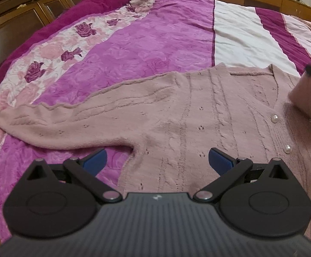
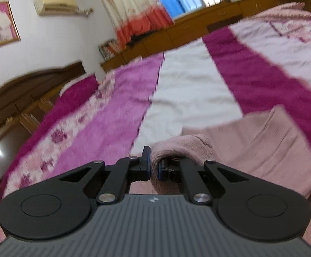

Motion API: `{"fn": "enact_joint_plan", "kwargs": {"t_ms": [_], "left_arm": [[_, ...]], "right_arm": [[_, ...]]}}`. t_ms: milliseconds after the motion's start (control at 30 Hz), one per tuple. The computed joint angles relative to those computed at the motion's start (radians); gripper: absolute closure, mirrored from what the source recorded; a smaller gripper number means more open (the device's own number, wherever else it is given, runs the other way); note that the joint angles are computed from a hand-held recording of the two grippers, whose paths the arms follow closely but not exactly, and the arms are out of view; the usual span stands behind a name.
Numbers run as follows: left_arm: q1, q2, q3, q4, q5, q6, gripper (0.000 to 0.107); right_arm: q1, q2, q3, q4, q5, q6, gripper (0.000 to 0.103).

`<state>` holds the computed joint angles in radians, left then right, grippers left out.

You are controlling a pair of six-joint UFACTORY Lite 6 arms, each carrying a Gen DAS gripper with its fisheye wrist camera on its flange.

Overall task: Fold small clothes
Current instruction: 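Carry the sleeve across the cardigan body with the right gripper and release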

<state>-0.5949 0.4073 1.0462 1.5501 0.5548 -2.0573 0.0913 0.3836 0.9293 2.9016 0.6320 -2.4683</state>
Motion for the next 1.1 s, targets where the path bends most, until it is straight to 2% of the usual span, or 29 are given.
{"fn": "enact_joint_plan", "kwargs": {"t_ms": [233, 400, 467, 500, 567, 600, 667, 767, 900, 1100], "left_arm": [[0.022, 0.011, 0.003, 0.053, -0.029, -0.054, 0.004], [0.027, 0.041, 0.028, 0.052, -0.046, -0.045, 0.004], [0.028, 0.043, 0.030, 0.048, -0.054, -0.056, 0.004], [0.028, 0.043, 0.028, 0.055, -0.060, -0.071, 0.004], [0.029, 0.047, 0.029, 0.058, -0.070, -0.080, 0.004], [0.028, 0.051, 0.032, 0.057, -0.074, -0.077, 0.004], [0.022, 0.058, 0.037, 0.045, -0.072, -0.061, 0.004], [0.020, 0.058, 0.035, 0.053, -0.075, -0.070, 0.004], [0.021, 0.059, 0.033, 0.063, -0.081, -0.076, 0.004], [0.011, 0.051, 0.022, 0.083, -0.074, -0.084, 0.004]], "right_arm": [[0.038, 0.292, 0.229, -0.013, -0.046, 0.017, 0.096], [0.044, 0.351, 0.264, -0.042, -0.057, 0.101, 0.093], [0.030, 0.367, 0.273, -0.102, -0.044, 0.177, 0.074], [0.024, 0.367, 0.266, -0.119, -0.027, 0.199, 0.068], [0.004, 0.358, 0.248, -0.189, 0.014, 0.264, 0.044], [-0.001, 0.353, 0.242, -0.218, 0.029, 0.293, 0.041], [-0.002, 0.319, 0.212, -0.239, 0.031, 0.316, 0.028], [0.000, 0.264, 0.164, -0.275, 0.019, 0.359, 0.021], [0.001, 0.189, 0.100, -0.310, -0.052, 0.385, 0.019], [-0.031, 0.045, -0.051, -0.362, -0.073, 0.375, 0.016]]}}
